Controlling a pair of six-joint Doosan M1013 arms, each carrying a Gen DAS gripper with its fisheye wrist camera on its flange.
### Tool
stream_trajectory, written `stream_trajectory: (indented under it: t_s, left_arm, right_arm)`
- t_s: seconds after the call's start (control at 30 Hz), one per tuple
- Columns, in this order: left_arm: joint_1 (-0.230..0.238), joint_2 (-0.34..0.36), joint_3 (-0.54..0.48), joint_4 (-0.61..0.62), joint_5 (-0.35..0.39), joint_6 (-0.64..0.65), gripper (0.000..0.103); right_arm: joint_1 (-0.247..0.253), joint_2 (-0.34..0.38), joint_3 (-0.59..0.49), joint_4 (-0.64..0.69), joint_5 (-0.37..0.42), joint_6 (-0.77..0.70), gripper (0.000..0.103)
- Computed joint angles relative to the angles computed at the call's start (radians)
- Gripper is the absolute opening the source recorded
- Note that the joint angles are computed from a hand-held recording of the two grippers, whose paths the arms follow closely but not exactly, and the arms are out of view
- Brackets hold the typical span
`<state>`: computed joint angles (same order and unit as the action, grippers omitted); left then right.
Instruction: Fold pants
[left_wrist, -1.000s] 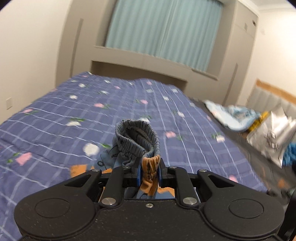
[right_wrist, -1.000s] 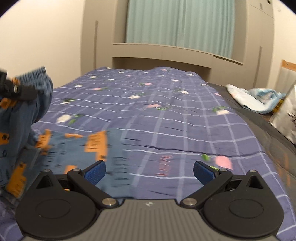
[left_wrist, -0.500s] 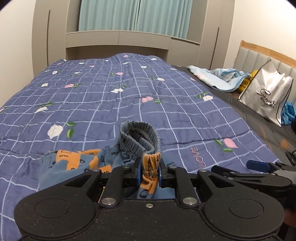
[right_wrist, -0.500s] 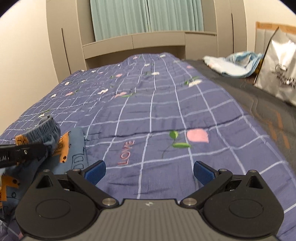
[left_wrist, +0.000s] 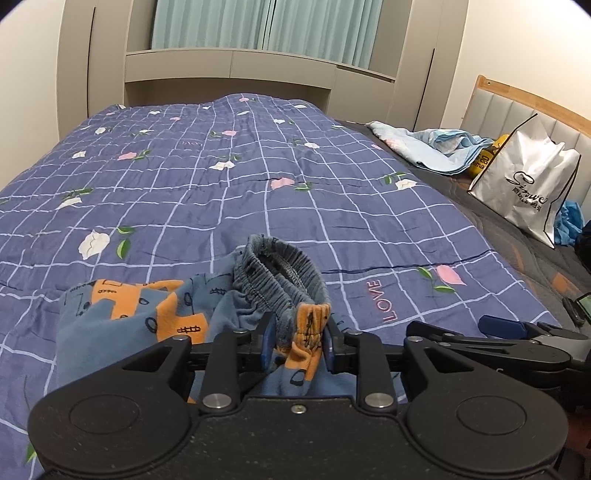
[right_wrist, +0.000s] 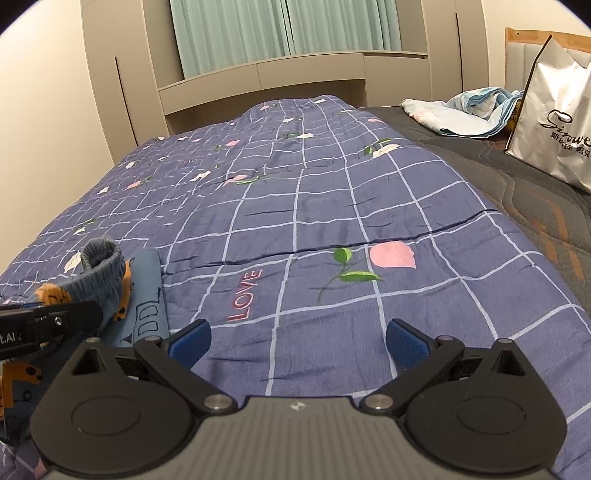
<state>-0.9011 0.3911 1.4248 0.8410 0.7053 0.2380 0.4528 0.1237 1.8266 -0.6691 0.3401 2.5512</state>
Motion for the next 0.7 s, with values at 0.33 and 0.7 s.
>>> stream_trajectory:
  t_s: [0.33, 0.7]
  left_arm:
    - [-0.008, -0.047, 0.049, 0.081, -0.047, -0.141, 0.068]
    - [-0.019, -0.126, 0.152, 0.148, 0.127, -0.389, 0.1]
  right_arm:
    - [-0.014, -0.004, 0.013, 0.015, -0.027, 0.027, 0.103]
    - [0.015, 0.004, 0.004, -0.118, 0.023, 0.117, 0.103]
